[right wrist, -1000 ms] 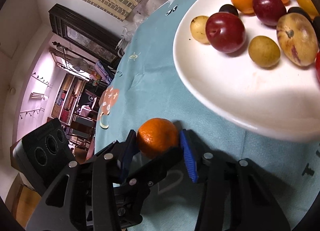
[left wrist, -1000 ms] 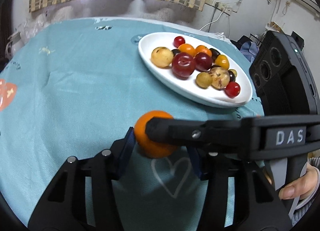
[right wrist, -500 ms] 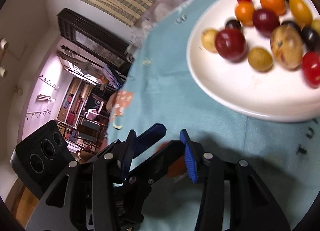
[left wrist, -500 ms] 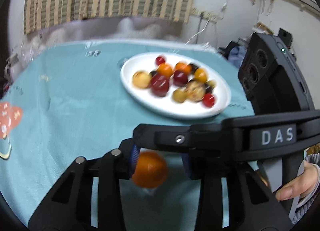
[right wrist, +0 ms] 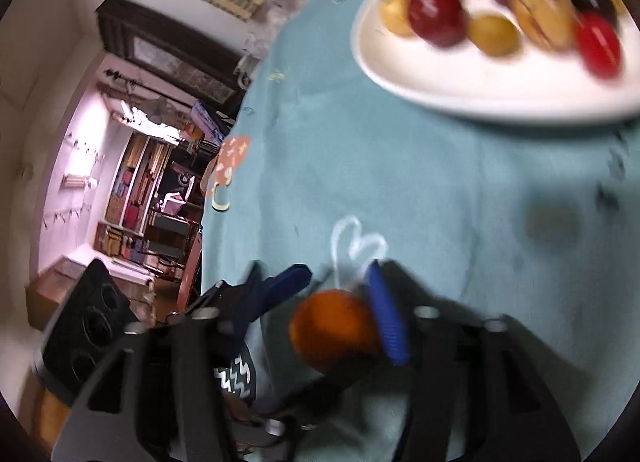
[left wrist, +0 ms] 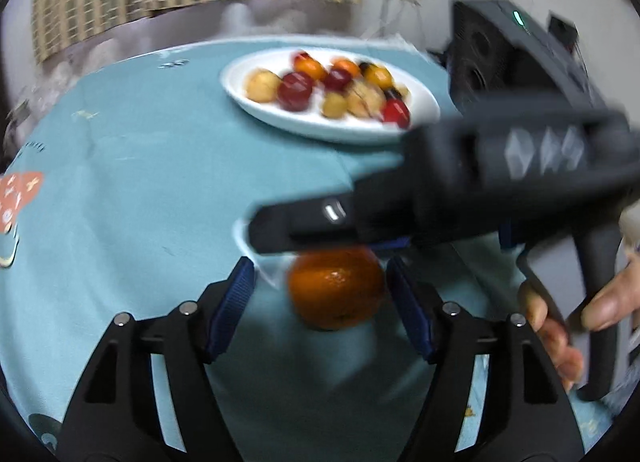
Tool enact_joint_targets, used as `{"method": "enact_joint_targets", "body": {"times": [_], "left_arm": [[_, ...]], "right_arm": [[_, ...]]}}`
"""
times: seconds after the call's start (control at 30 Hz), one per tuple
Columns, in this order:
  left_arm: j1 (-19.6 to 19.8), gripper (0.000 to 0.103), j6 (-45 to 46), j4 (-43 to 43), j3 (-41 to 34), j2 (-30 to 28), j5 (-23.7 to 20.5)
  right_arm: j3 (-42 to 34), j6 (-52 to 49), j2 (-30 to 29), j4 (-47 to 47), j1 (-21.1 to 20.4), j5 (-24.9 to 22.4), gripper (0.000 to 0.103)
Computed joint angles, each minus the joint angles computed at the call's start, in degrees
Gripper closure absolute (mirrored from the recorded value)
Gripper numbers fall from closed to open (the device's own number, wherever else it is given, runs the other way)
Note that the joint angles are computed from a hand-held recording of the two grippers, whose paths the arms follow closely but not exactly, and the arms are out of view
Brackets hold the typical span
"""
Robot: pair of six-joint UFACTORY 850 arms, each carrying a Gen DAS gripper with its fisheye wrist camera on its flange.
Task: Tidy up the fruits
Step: 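Carry the tangerine over the white plate and open the tools to release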
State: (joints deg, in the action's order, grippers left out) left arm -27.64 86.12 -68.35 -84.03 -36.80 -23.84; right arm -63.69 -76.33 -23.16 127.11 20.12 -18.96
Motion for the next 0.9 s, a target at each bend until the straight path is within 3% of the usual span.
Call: {"method": "enact_joint_targets", "body": {"times": [0.07, 0.17, 0.3, 0.43, 0.5, 0.63, 0.9], "left_arm": [[-0.7, 0.034, 1.4, 0.4, 0.6, 0.4, 0.8], [-0.7, 0.042, 1.2, 1.1, 1.4, 0.8, -0.2], [-0.1, 0.042, -0.3, 2.2, 2.1, 1.3, -1.0], [0.1, 0.043, -0.7, 3.3, 2.8, 1.6, -1.2], [0.1, 0.046, -0.6, 3.2, 2.9, 1.7, -0.9], [0.9, 0.057, -3.6, 3.0, 0.5, 0.2, -2.5], [0.9, 0.059, 0.8, -2.1, 2.6, 1.5, -2.1]], "right_arm": [[1.3, -4.4, 1.2, 3.9, 0.6, 1.5, 0.036], [2.0, -1.6, 2.1, 1.0, 1.3, 3.7, 0.036], [4.0, -3.6, 3.7, 2.8, 2.3, 4.9, 0.036], [6.0, -15.5, 4.9, 12.6, 3.7, 6.4, 0.048], [7.2, -17.8, 5.1, 15.7, 3.3, 2.8, 0.057], [6.7, -22.3, 3.9, 19.4, 3.1, 1.6, 0.058], [6.5, -28.5, 4.0, 25.1, 3.8, 1.6, 0.058]]}}
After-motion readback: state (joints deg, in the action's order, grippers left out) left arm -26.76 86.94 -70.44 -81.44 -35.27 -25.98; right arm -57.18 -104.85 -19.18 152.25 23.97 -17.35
